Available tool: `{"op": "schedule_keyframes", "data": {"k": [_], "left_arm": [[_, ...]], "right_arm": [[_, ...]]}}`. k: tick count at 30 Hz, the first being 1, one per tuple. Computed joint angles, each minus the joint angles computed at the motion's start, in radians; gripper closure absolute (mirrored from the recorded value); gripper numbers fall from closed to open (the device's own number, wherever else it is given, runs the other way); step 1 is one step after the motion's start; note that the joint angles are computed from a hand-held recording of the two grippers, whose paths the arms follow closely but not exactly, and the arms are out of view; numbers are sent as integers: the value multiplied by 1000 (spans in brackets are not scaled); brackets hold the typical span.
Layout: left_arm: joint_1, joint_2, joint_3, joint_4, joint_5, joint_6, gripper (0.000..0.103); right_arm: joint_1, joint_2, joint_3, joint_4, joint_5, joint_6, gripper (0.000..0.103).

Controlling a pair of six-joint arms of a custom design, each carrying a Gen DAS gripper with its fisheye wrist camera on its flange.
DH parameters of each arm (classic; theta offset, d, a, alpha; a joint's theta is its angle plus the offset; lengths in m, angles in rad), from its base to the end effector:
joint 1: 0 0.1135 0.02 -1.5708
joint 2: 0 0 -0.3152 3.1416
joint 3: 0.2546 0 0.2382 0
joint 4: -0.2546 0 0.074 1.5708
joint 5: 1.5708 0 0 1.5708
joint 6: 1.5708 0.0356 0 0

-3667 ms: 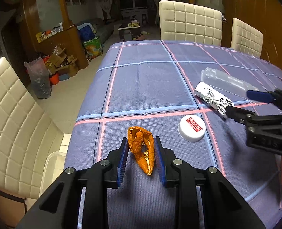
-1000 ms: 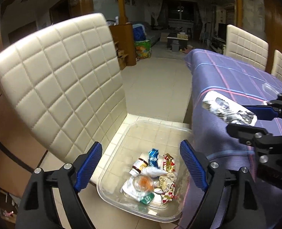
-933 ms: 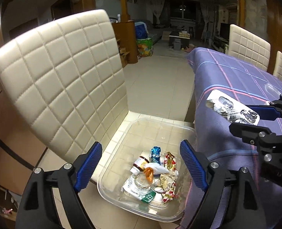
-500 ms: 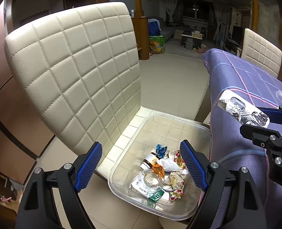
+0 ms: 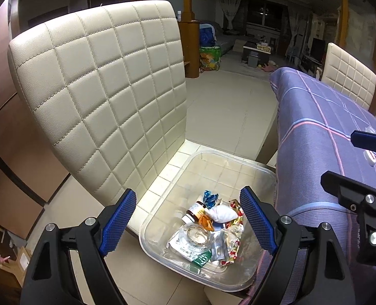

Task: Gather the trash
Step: 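Move both tools back over the table toward the tin and tray, then grasp the white round tin with left tool while right tool grasps the clear tray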

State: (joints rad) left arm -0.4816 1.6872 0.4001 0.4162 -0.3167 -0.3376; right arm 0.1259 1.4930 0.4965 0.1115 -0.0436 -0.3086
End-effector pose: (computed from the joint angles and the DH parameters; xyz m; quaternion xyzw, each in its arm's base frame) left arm 0.2251 -0.1051 0.1396 0.0128 0.9291 0.0010 0.3695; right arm 0.2384 0.0317 0.1820 -0.2101 0.9178 -0.0102 0.3366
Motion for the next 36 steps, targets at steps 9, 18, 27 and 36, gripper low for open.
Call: {"op": "schedule_keyframes", "data": {"k": [9,18,27,36], "left_arm": [[-128,-63,48,-103,-66,-27,21],[-375,-49,201,-271,-178,-88,21],[-556,149,493,-392,-146,-144,21],[-608,444,918,-577,-83,-176,21]], "right_arm": [[-121,-108,-36,-44,-53,-53,24],[-520,-201,-26,-160,-262,-230,24],[-1011,-37,104,-220,-463,-503,19],[-1207,275,335,-222,-465,-597,19]]}}
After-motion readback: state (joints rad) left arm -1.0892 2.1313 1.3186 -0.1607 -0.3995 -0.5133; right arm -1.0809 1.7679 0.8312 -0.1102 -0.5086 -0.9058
